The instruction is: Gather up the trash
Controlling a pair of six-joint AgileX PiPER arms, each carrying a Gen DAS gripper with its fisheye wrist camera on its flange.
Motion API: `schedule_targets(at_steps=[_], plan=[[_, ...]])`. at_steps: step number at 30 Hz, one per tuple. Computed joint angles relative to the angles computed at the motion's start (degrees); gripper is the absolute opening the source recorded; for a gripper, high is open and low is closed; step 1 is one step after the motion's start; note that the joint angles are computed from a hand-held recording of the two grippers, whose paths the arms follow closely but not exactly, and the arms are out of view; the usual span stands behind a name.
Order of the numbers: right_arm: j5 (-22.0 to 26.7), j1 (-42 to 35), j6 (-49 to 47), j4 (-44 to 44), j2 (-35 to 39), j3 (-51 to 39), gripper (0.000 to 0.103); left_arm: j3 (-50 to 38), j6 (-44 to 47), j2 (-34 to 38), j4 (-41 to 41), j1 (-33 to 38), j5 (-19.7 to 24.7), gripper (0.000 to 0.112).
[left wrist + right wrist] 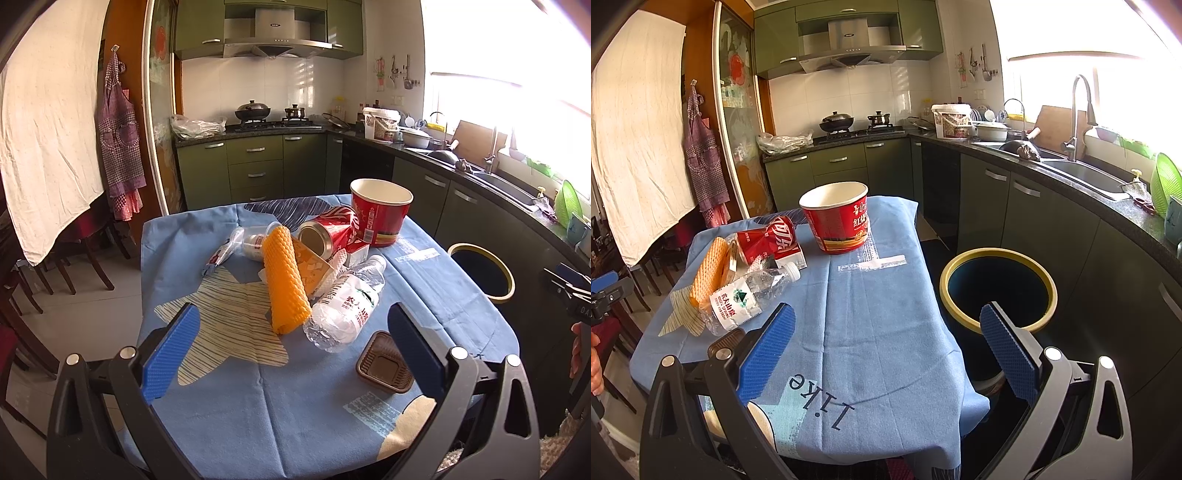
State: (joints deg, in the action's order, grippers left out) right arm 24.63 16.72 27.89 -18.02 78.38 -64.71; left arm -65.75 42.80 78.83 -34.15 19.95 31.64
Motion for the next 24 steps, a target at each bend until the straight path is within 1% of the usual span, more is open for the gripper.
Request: schedule_targets(at_steps=[24], plan=[[-0.08,-0.4,-0.77,0.76,-0.08,0.13,0.099,-0.27,-0.25,0.12,0.22,0.05,0.23,0.097]])
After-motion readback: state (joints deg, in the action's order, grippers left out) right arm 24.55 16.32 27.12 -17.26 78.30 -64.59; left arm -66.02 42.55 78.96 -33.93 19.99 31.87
